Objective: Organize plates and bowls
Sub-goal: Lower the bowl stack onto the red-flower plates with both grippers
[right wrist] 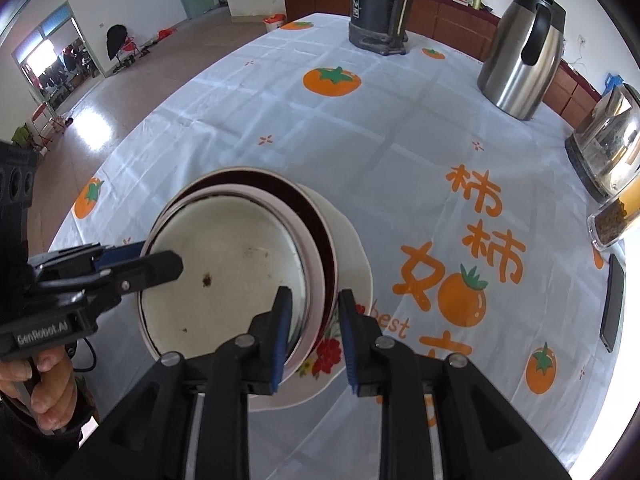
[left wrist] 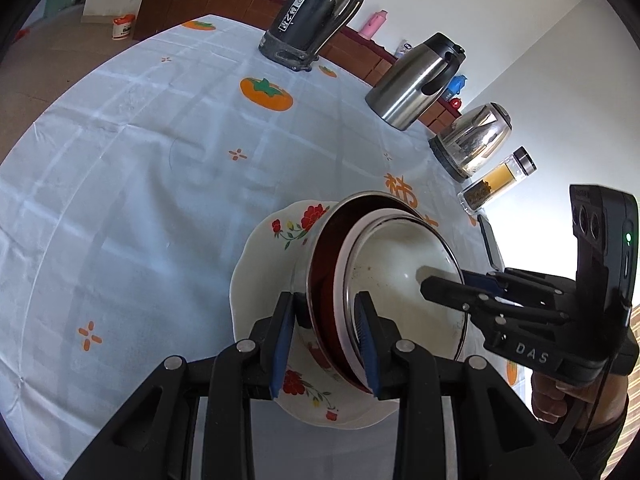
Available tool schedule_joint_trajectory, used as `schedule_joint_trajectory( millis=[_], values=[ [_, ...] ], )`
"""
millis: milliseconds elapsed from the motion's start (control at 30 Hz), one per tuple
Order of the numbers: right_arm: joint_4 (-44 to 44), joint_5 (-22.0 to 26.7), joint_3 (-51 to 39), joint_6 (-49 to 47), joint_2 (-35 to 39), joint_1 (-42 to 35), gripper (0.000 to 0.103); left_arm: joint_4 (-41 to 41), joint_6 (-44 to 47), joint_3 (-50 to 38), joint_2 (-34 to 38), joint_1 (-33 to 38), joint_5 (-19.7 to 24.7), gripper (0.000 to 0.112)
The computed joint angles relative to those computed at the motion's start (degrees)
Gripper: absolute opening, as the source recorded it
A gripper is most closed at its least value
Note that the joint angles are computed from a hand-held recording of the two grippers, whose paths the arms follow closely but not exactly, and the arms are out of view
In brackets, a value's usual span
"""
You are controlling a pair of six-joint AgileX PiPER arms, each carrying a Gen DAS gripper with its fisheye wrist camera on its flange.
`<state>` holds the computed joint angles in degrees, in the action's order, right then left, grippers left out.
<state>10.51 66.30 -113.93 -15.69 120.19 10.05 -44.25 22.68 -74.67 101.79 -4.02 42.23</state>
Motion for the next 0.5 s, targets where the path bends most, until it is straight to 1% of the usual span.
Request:
schedule_joint_trajectory(
  millis=[133, 267, 400, 500],
  values=[
    [1.02, -0.14, -1.14, 0.3, 1.04, -0.41, 0.024, -0.1, 0.44, 0.49, -0.29, -0.08, -0.45, 0.035],
    [1.38, -0.33, -2.61, 0.71, 2.29, -0.5, 0.024, 0.99, 0.73, 1.45, -1.17, -0.94, -2.03, 0.036],
    [-0.26, -0.06, -3.5, 0.88, 2.85, 0.39, 0.024, 1.38, 0.24, 1.46, -1.21, -0.92, -1.75, 0.037],
    [0.11, 0.79, -3.84, 0.1, 3.01, 0.16, 0.025, 1.2, 0.15, 2.03, -1.69, -0.84, -1.46, 0.037]
  ],
)
